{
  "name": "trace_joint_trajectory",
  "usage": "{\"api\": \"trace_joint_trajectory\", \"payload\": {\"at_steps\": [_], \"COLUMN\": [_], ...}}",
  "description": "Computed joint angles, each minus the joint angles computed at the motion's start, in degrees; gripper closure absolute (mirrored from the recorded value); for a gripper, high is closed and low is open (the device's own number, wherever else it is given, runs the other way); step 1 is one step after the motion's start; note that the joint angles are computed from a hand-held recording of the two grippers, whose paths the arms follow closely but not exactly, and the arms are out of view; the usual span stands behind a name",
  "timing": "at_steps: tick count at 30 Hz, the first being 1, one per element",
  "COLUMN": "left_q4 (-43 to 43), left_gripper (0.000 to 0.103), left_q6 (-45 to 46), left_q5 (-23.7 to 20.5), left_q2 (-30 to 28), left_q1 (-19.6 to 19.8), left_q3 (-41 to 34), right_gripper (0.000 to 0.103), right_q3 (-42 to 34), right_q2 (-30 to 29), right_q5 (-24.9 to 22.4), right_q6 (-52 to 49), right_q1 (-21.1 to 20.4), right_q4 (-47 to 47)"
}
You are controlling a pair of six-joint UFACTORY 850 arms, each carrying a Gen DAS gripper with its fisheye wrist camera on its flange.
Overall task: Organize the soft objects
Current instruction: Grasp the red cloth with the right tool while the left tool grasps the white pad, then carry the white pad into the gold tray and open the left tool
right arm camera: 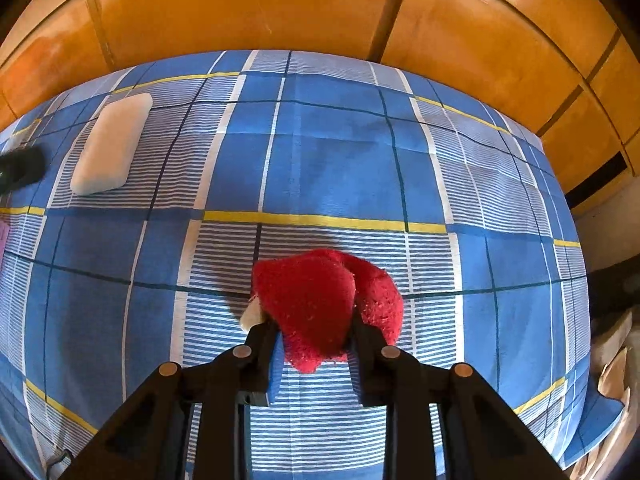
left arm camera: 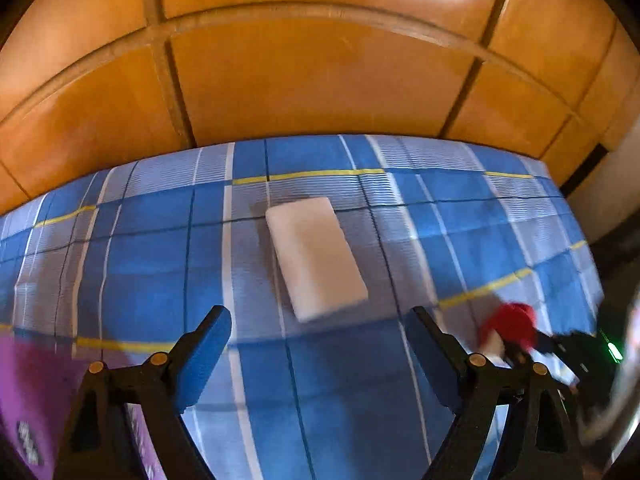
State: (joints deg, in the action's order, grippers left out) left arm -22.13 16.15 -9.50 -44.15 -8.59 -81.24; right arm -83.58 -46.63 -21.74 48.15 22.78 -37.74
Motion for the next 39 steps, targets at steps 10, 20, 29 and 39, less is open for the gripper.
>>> {"api": "trace_joint_trajectory", "payload": {"at_steps": [10, 20, 29, 39], "left_q4": [29.62, 29.48, 20.22, 25.8], "left_gripper": [0.013, 0.045, 0.046, 0.046], "left_q6": [-30.39, -27.47, -14.83, -24.59], "left_q5": [-8.11, -7.21, -7.07, -5.97], "left_q2": [-11.82, -11.71, -4.95, 2.83], "left_q1": [-1.34, -1.81, -1.6, 4.02], "left_q3": [-15.74, -14.22, -6.72, -7.76], "right_gripper": [0.076, 0.076, 0.076, 0.076], "right_q3": [-0.39, -0.07, 0.42, 1.66], "right_q2": [-0.48, -0.54, -0.37, 0.0], "right_q5": [-1.72, -2.15, -0.83, -0.87], "right_q6": [3.29, 6.52, 7.15, 13.34], "right_q1": [0.93, 1.47, 1.02, 1.79], "right_q4": [-5.82, -10.63, -10.18, -17.92]}}
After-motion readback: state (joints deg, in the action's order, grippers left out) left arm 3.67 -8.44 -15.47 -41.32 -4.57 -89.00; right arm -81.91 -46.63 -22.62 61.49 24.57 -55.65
